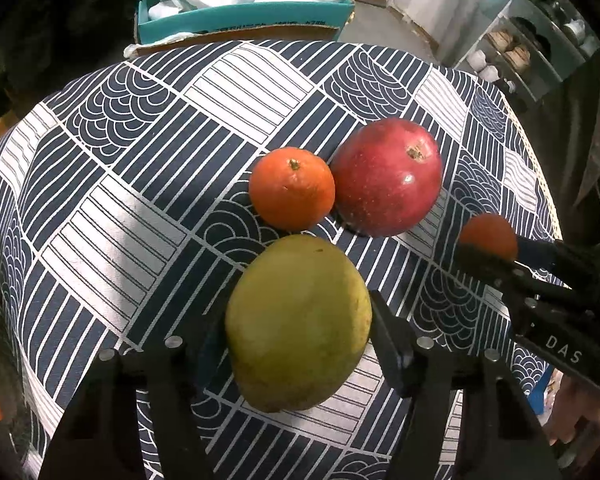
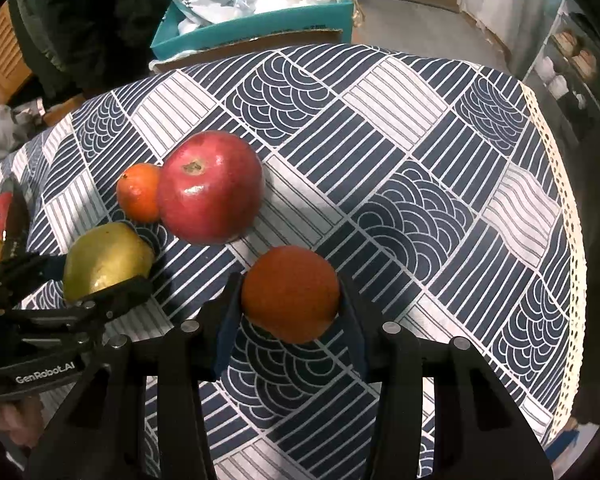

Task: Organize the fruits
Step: 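Close the left tool on the green mango while the right tool holds the tangerine, then lift and carry the mango and tangerine in both tools over the glass bowl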

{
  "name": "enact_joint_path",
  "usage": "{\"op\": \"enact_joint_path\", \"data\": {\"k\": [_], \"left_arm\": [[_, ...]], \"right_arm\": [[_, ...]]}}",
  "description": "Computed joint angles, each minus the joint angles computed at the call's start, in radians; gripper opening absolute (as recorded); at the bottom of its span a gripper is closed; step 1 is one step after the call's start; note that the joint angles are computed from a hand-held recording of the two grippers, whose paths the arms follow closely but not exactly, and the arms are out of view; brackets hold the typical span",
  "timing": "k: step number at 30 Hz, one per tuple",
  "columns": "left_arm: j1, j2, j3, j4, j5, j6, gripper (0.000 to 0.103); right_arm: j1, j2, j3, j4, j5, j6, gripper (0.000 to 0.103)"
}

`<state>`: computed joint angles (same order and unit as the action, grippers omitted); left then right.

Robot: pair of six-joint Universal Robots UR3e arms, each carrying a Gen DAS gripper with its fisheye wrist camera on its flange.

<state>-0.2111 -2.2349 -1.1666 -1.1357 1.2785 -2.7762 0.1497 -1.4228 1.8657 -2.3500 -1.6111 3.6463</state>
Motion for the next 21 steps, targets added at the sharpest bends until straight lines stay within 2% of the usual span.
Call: {"op": "enact_joint_path", "data": {"k": [8, 21], "left_arm": [[0.0, 0.049, -0.079, 0.048, 0.026, 0.017, 0.066], [0.05, 0.158, -0.139, 0.05, -0.009, 0.019, 0.066]], "right_arm": [[0.029, 0.012, -0.039, 0.003, -0.017, 0.0, 0.046], [0.072, -0.005, -0.096, 0.029, -0.064, 0.012, 0.046]]}}
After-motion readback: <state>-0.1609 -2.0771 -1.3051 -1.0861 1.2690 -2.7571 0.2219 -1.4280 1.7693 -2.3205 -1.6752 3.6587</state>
